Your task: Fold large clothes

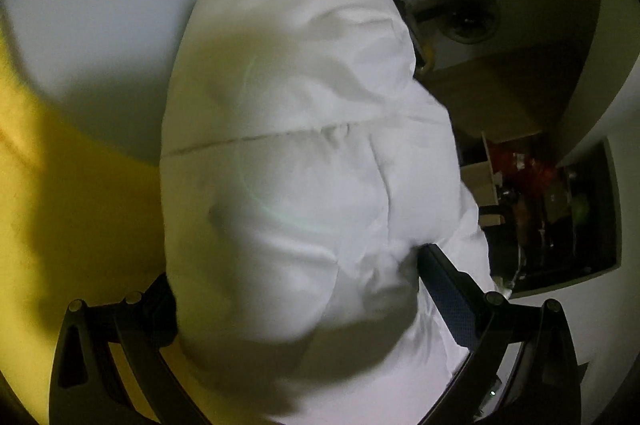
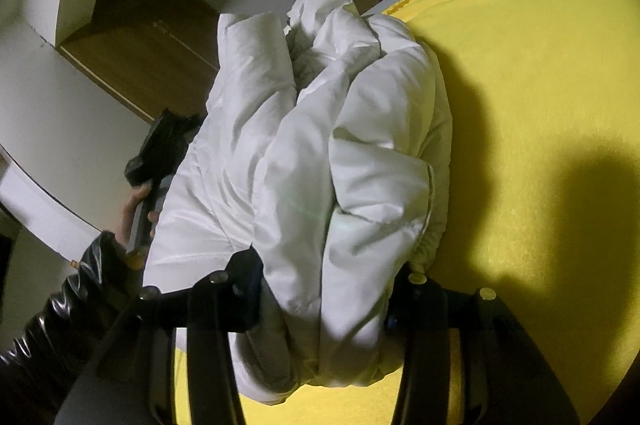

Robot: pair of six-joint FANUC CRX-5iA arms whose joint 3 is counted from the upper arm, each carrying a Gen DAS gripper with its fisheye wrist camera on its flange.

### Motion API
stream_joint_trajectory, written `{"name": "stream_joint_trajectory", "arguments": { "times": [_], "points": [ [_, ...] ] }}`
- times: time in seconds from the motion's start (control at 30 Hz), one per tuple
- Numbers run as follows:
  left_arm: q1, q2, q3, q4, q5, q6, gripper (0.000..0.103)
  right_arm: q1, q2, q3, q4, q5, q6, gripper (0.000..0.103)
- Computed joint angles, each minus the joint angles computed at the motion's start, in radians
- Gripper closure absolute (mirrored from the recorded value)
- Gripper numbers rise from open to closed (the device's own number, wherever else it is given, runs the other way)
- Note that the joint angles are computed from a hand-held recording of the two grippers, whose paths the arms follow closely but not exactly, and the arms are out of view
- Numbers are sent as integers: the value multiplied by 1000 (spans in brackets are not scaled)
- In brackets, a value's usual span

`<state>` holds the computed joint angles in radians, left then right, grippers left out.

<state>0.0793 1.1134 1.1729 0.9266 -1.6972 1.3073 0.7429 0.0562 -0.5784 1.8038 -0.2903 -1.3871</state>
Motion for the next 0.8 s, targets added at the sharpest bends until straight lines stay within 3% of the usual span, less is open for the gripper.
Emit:
{"name": "stream_joint_trajectory", "arguments": {
  "times": [0.1, 0.2, 0.27, 0.33, 0.43, 0.6, 0.73, 0.8],
  "points": [
    [-10, 29, 73, -21, -1, 21, 3, 41, 11, 17, -112, -38, 116, 57],
    [-17, -15, 30, -62, 24, -47, 23, 59, 17, 29, -150, -57, 166, 59],
    [-21, -99, -89, -93, 84, -153, 45, 69, 22, 38, -162, -69, 190, 63],
    [-25, -161, -154, -129, 125, -231, 55, 93, 30, 52, -195, -101, 244, 68],
    [-21, -200, -183, -140, 145, -262, 66, 127, 37, 69, -226, -159, 305, 73],
    [0, -187, -57, -115, 115, -250, 69, 152, 44, 100, -180, -194, 339, 75],
    [52, -230, -42, -64, 87, -274, 69, 252, 62, 208, -341, -287, 530, 75],
    [75, -274, -91, -46, 88, -294, 69, 301, 76, 272, -413, -336, 634, 75]
  ]
}}
